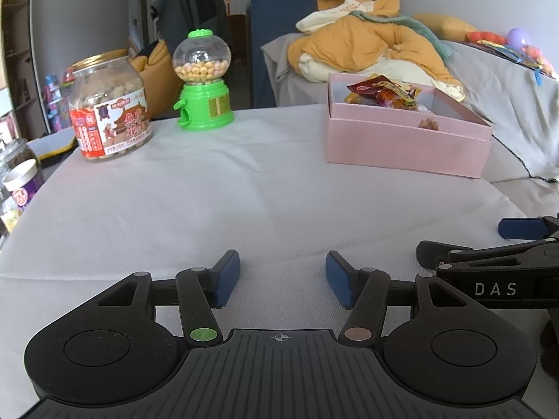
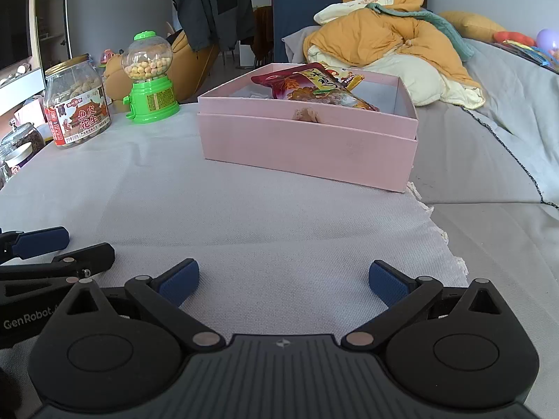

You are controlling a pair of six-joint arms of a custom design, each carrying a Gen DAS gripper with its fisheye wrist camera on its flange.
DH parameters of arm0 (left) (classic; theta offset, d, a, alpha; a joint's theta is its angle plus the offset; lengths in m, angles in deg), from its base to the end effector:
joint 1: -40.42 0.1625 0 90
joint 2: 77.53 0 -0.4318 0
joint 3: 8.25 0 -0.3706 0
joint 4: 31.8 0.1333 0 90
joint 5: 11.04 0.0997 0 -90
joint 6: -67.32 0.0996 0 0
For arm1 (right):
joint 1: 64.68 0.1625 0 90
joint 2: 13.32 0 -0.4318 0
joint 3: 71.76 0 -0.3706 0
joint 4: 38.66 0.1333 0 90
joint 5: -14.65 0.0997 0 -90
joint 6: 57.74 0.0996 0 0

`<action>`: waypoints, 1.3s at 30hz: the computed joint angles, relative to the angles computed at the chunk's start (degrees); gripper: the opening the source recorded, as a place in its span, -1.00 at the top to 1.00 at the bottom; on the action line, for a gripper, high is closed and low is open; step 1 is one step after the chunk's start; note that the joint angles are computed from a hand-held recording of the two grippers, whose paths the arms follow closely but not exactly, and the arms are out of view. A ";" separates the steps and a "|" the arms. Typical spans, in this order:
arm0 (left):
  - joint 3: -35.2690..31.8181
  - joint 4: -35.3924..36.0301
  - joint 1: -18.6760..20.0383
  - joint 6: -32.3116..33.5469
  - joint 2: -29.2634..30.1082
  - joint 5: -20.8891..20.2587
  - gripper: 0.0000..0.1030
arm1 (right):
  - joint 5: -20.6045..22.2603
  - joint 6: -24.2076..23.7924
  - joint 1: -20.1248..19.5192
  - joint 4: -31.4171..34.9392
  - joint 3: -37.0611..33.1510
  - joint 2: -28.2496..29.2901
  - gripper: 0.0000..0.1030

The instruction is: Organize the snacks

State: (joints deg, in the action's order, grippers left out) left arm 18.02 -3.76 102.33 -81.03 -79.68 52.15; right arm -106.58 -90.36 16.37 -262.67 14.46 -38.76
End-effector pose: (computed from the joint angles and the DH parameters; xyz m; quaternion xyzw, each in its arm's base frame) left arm -0.1938 -0.7416 -0.1041 0.3931 0.8354 -0.3084 0.2290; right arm -0.0253 -0.6856 0.0954 0.0014 -0.7895 0.4604 0.4058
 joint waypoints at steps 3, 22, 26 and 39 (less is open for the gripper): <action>-0.01 -0.14 -0.01 0.34 0.05 -0.14 -0.22 | 0.00 0.00 0.01 0.02 -0.03 0.02 -1.00; -0.56 0.42 0.17 0.05 0.17 0.25 -0.20 | 0.03 0.00 -0.01 -0.02 0.02 0.00 -1.00; -0.53 0.39 0.16 0.09 0.15 0.22 -0.20 | 0.03 0.00 -0.01 -0.02 0.02 0.00 -1.00; -0.49 0.42 0.24 -0.21 0.08 0.51 -0.18 | 0.04 -0.01 -0.01 -0.03 0.03 0.00 -1.00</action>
